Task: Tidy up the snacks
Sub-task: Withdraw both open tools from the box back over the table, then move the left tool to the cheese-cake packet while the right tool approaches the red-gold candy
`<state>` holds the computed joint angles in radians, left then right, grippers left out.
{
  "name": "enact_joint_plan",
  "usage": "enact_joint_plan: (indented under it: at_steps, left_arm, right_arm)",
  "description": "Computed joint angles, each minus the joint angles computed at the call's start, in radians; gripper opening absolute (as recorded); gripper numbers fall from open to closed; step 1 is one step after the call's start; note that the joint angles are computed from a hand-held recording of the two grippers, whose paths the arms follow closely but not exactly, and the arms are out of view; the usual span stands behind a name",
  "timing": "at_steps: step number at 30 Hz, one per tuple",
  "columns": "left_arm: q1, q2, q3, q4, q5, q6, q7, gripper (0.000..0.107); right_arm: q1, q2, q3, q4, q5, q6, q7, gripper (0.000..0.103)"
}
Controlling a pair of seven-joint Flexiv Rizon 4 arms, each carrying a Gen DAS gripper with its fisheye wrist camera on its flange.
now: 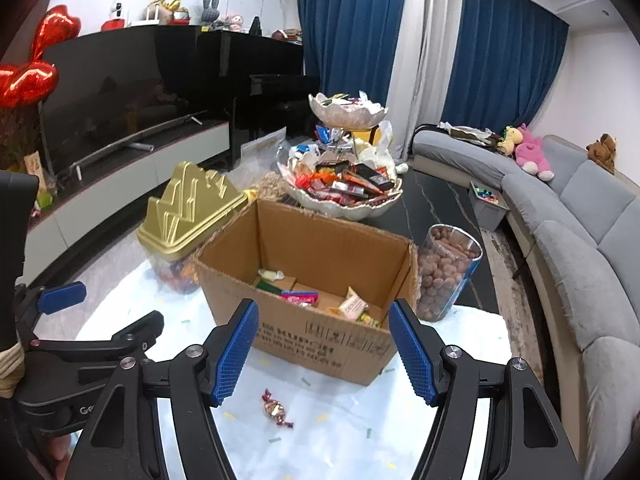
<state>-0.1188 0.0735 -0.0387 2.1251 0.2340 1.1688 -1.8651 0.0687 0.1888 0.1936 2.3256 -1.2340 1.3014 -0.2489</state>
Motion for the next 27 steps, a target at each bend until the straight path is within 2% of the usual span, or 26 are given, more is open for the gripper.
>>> enact_joint_plan:
  at_steps: [9,17,22,27]
  left_arm:
    - [0.001,-0.001,-0.002,0.044,0.018,-0.025,-0.074,0.092]
    - [-0.003,-0.012,-0.009,0.059,0.088,-0.040,-0.178,0.092]
    - [-0.007,-0.022,-0.005,0.073,0.102,-0.042,-0.220,0.092]
    - [-0.011,-0.042,-0.005,0.078,0.139,-0.053,-0.304,0.092]
  right_arm:
    - [-0.004,-0.006,-0.007,0.035,-0.025,0.031,0.000,0.068]
    - [-0.012,-0.019,-0.018,0.073,-0.027,0.079,-0.019,0.068]
    - [-0.008,-0.048,-0.021,0.086,0.006,0.117,-0.082,0.068]
    - [0.014,-0.093,-0.025,0.097,0.094,0.148,-0.209,0.068]
